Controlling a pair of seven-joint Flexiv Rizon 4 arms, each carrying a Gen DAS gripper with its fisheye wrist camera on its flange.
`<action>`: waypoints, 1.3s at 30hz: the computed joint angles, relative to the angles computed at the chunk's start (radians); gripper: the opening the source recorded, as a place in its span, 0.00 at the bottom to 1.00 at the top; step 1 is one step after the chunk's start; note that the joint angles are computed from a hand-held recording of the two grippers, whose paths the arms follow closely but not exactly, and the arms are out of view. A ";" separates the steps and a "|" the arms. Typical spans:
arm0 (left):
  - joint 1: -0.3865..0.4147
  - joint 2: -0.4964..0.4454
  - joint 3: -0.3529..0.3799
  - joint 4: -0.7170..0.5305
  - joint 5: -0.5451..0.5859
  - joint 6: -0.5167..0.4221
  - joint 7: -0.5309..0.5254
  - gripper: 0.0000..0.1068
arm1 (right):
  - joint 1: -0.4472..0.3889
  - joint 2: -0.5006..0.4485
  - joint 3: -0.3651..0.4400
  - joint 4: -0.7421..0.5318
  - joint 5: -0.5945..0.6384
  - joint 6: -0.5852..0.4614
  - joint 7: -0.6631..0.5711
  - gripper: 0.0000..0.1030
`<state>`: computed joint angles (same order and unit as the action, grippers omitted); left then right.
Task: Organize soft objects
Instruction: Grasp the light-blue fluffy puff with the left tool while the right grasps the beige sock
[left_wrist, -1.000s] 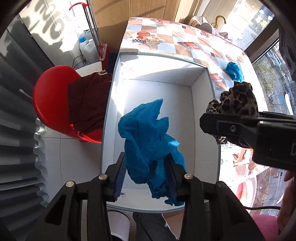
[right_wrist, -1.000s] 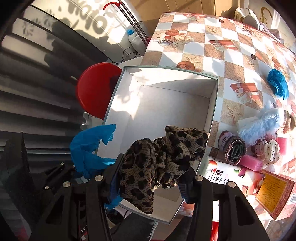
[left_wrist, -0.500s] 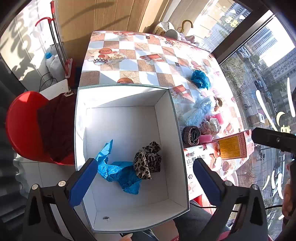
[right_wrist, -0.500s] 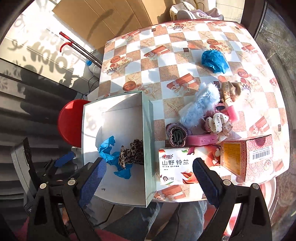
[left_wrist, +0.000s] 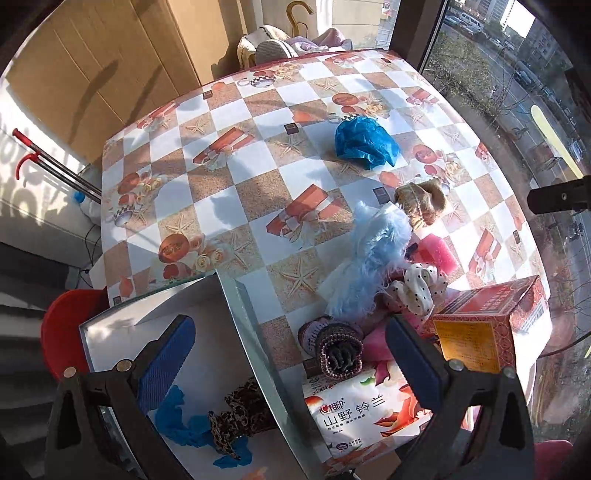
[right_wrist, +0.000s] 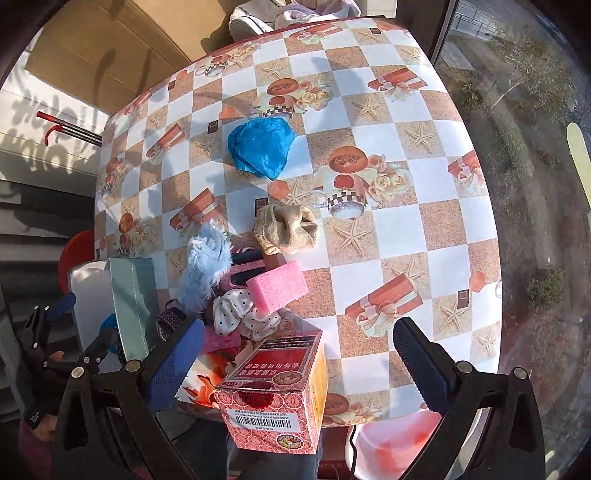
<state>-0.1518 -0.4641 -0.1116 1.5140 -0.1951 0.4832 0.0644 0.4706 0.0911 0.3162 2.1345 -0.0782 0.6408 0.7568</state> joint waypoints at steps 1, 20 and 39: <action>-0.012 0.010 -0.004 0.049 0.005 0.071 0.015 0.96 | -0.008 0.002 -0.008 0.039 0.034 0.060 -0.050 1.00; -0.230 -0.154 0.096 0.013 0.395 0.291 -0.391 0.96 | -0.092 -0.241 -0.065 0.176 0.221 0.468 -0.406 1.00; -0.222 -0.178 0.039 -0.024 0.378 0.232 -0.291 0.96 | -0.002 -0.043 -0.002 0.369 0.023 0.383 0.077 1.00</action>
